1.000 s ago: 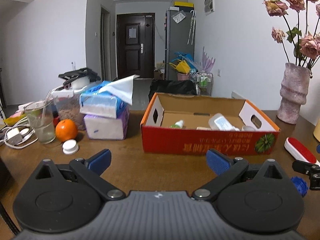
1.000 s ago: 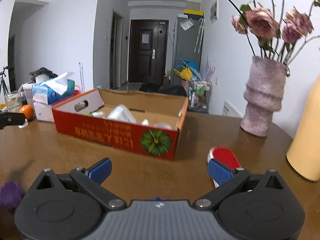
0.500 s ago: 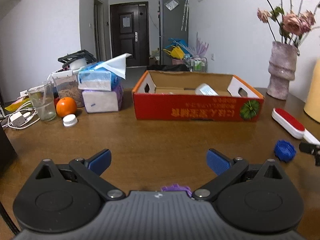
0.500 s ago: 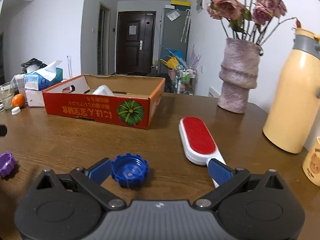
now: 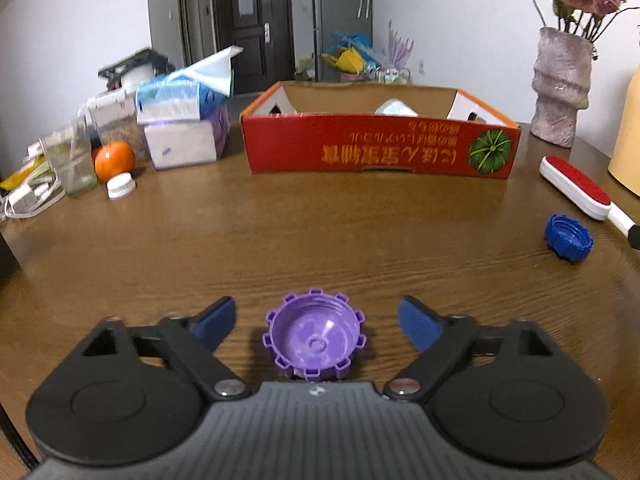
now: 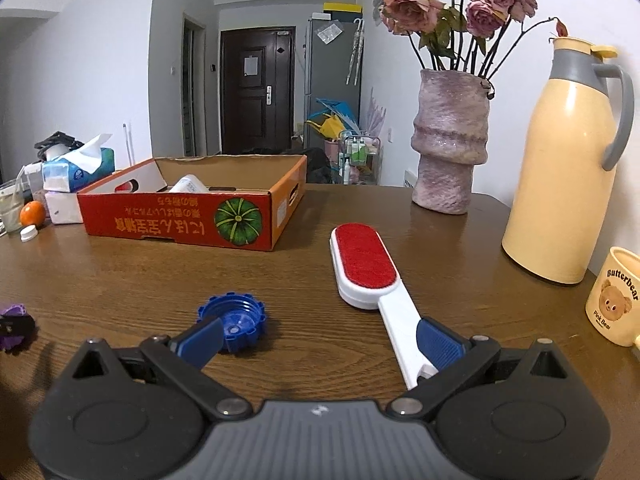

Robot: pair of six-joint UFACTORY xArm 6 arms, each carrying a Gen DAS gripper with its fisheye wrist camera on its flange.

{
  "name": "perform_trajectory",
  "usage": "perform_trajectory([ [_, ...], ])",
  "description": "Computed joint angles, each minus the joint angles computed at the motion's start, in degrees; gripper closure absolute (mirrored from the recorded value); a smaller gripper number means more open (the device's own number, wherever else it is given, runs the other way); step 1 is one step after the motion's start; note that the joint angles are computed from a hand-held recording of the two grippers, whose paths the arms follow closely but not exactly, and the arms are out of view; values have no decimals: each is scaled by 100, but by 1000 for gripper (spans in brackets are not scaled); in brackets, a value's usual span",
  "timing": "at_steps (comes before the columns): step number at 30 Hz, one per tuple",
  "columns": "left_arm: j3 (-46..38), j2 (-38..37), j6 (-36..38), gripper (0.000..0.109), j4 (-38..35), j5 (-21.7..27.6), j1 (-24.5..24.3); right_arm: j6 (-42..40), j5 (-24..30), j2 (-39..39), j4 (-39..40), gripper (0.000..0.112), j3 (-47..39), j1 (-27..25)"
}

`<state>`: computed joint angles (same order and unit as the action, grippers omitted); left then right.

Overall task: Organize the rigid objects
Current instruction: 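Grasp the purple cap with the left tool while the right tool grasps the red lint brush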

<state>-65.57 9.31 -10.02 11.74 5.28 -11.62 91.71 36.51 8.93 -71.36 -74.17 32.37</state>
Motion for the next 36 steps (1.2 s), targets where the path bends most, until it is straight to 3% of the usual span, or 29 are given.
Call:
perform_trajectory([
  [1,-31,28,281,52,-334,48,-28,21,-19,-10,-9,9,15,-9],
  [2,-61,51,610,54,-712,98,-60,31,-33,-17,-9,9,24,-16],
  [4,-25,48,821,54,-989,10,-76,35,-56,-15,-3,9,30,-30],
  [13,108,-70,481,54,-625,-306,-41,55,-65,13,-29,10,8,-145],
  [19,-73,-18,-430,54,149,-459,126,-45,-112,95,-47,10,-140,-363],
  [28,-498,199,-1750,54,1351,-450,276,-1060,-519,679,765,13,-769,-862],
  [32,-744,340,-2449,54,2083,-361,314,-1564,-412,1250,1413,19,-1446,-999],
  [36,-927,480,-2412,54,2036,-335,272,-2155,-91,1749,2049,26,-2088,-978],
])
